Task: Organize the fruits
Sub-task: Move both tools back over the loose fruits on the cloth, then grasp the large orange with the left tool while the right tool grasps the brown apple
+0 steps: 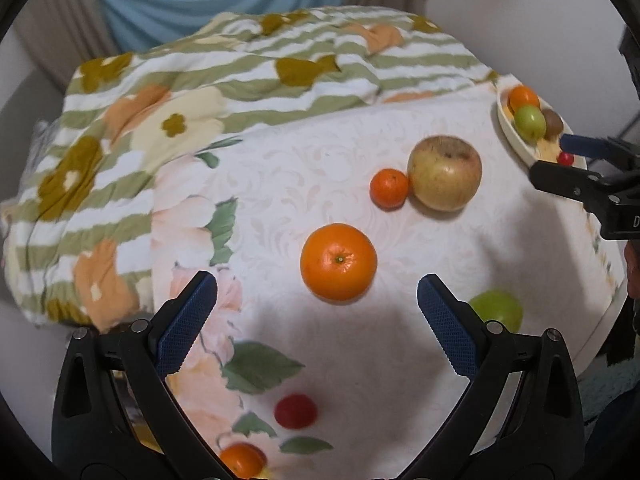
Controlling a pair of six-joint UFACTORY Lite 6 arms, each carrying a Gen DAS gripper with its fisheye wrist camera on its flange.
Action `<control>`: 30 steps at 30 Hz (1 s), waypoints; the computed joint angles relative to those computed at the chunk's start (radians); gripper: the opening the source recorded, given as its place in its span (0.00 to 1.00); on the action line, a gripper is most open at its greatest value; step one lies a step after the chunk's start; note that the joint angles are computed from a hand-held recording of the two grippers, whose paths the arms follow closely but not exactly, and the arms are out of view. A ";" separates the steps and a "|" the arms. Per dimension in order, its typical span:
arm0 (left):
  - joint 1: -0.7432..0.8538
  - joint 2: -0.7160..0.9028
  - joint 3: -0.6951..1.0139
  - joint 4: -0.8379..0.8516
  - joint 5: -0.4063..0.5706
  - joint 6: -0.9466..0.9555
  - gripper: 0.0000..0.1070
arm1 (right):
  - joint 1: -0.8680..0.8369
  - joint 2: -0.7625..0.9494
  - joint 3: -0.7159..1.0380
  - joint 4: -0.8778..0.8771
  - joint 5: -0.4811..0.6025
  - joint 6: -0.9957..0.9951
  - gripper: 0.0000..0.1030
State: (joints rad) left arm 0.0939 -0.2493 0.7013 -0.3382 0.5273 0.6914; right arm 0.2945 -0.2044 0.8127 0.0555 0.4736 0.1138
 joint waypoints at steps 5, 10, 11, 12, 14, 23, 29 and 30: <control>0.014 0.119 0.025 -0.134 -0.039 0.213 0.96 | 0.069 0.100 0.029 -0.108 -0.041 0.182 1.00; 0.024 0.239 0.072 -0.266 -0.036 0.379 0.96 | 0.108 0.189 0.070 -0.174 -0.069 0.292 1.00; 0.025 0.253 0.080 -0.279 -0.033 0.395 0.96 | 0.112 0.209 0.080 -0.183 -0.076 0.306 1.00; 0.025 0.270 0.087 -0.294 -0.031 0.416 0.95 | 0.116 0.225 0.089 -0.192 -0.081 0.320 1.00; 0.021 0.306 0.101 -0.311 -0.033 0.445 0.90 | 0.121 0.256 0.103 -0.199 -0.091 0.335 1.00; 0.006 0.399 0.131 -0.353 -0.047 0.510 0.69 | 0.125 0.332 0.136 -0.184 -0.122 0.336 1.00; 0.008 0.414 0.132 -0.354 -0.047 0.521 0.62 | 0.122 0.373 0.156 -0.140 -0.143 0.282 1.00; 0.012 0.411 0.129 -0.360 -0.046 0.528 0.62 | 0.121 0.381 0.161 -0.132 -0.146 0.270 1.00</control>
